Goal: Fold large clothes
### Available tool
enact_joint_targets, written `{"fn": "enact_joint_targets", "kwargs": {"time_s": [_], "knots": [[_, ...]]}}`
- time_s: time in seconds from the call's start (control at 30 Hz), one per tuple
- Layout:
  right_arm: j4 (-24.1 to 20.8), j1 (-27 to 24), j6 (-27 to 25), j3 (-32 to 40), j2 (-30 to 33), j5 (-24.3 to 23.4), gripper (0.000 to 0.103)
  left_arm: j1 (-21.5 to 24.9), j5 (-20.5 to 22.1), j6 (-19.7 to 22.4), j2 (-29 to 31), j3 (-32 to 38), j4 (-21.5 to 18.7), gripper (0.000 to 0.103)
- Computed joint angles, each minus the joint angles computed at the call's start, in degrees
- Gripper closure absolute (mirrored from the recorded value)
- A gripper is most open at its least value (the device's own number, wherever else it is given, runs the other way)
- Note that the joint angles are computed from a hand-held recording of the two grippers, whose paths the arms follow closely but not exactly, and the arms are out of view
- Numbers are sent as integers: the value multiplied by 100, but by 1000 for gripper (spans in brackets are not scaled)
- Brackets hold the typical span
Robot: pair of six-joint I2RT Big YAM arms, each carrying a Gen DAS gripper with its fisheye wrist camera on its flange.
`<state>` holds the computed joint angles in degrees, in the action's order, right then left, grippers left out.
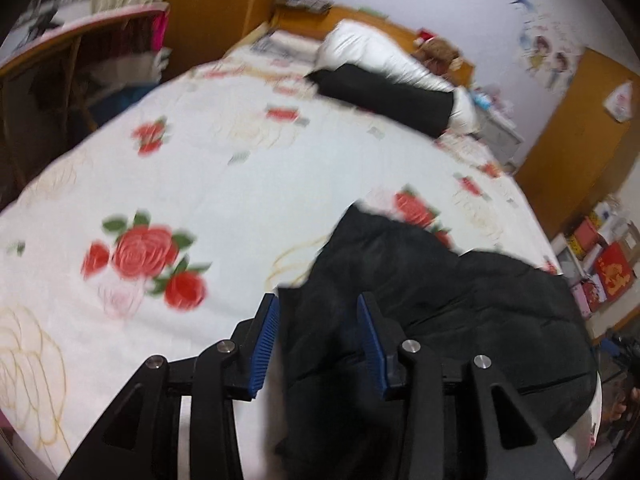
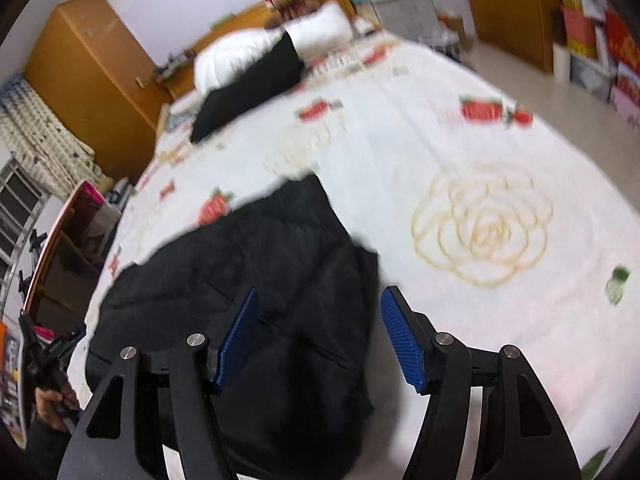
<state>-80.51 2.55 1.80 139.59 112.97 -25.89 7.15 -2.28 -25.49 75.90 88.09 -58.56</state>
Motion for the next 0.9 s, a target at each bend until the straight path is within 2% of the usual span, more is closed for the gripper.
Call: {"fn": "enact_joint_targets", "kwargs": {"time_s": [0.13, 0.27, 0.37, 0.47, 0.53, 0.7, 0.9], "knots": [[381, 360, -256, -232, -163, 183, 39, -420, -79, 222, 331, 490, 144, 60], [483, 571, -367, -228, 63, 501, 39, -760, -415, 536, 845, 823, 77, 60], [491, 584, -321, -281, 246, 808, 39, -740, -471, 335, 1042, 706, -27, 60], [622, 527, -339, -606, 204, 794, 39, -616, -286, 76, 874, 266, 328, 60], [770, 527, -363, -770, 133, 779, 39, -632, -282, 54, 793, 146, 396, 60], [562, 571, -342, -595, 83, 985, 39, -732, -469, 55, 731, 310, 69, 60], [818, 517, -361, -1285, -749, 800, 39, -947, -692, 43, 140, 112, -99, 60]]}}
